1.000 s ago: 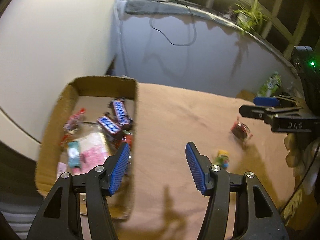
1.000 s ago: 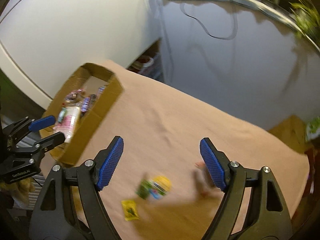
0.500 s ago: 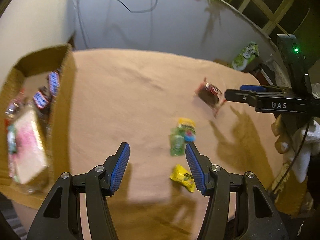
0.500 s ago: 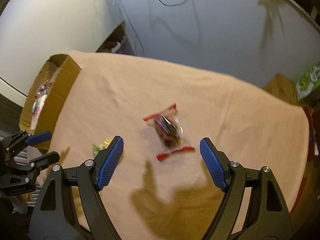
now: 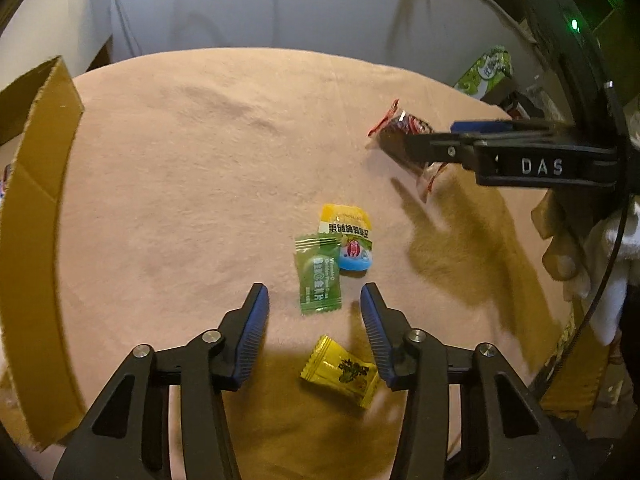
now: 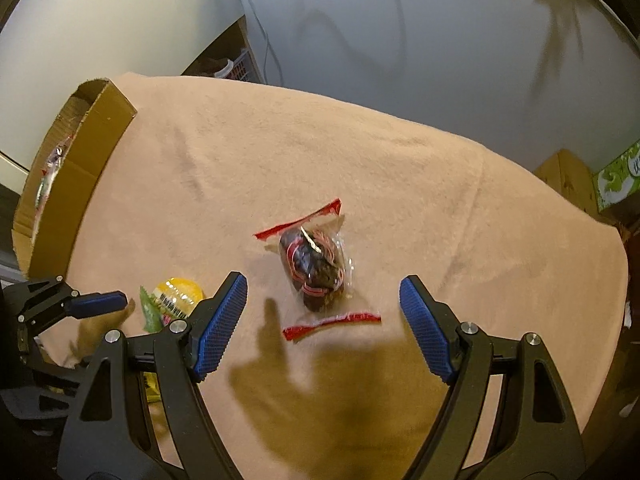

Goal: Organize snacks
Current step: 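Grasp the green candy with the left tool while the right tool grasps the red-wrapped chocolate, then carry the green candy and red-wrapped chocolate over the box with both tools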

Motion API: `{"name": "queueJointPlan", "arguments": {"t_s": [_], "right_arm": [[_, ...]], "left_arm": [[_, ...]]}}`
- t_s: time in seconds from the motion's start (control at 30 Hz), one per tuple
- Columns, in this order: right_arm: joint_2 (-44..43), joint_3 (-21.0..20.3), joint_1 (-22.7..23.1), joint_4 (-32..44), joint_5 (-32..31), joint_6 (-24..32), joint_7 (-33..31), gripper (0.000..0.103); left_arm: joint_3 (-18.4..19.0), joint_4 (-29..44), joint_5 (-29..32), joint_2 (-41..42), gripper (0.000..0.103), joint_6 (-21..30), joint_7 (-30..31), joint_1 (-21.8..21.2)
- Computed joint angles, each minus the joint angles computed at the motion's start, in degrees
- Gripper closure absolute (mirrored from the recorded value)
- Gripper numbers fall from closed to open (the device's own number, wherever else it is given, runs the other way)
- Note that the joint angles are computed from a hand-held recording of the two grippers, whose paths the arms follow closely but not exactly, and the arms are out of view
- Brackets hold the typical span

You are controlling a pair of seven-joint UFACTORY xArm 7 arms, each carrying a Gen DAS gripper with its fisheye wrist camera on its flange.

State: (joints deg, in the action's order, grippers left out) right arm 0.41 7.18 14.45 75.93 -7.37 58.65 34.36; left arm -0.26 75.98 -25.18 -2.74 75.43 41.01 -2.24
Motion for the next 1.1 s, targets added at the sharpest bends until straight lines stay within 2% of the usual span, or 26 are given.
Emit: {"name": "queueJointPlan", "arguments": {"t_s": [0.27,0.4,0.5,0.6,0.67,0.77,1.1], "right_arm": [[2.6,-0.3,0.1,1.8,0.0,0.6,-1.8,0.022],[3.3,-0.5,0.2,2.2,-0.2,0.2,-2.0,0.022],[3.6,-0.5,0.3,2.3,-0.1,0.0,-2.4,0.024],[3.5,-0.5,0.3,1.9,0.7,-0.3,-3.1,0.037],[2.8,-0.6,0.1,1.1,1.4,-0.4,-3.7,0.051],[2.2,-0.7,-0.2,0.1,2.5,-0.9,-3.9,0.066],[0.0,-0.4,-0.4,-1.3,2.5,-2.5,-3.4,0.068]], "left_arm": [[-0.6,-0.8,1.0,0.1,0.066,-2.7,0.4,-0.7],[-0.9,-1.2,1.7,-0.1,0.08,-4.0,0.8,-1.2],[-0.9,-1.2,1.9,0.0,0.084,-4.4,1.1,-1.4],[-0.8,-1.1,1.6,0.2,0.084,-4.5,1.1,-1.4],[-0.7,-1.0,1.4,0.4,0.084,-4.5,0.9,-1.3],[-0.6,-0.8,1.0,0.5,0.085,-4.5,1.1,-1.1],[0.2,0.5,-0.4,0.2,0.085,-3.1,1.4,0.1]]}}
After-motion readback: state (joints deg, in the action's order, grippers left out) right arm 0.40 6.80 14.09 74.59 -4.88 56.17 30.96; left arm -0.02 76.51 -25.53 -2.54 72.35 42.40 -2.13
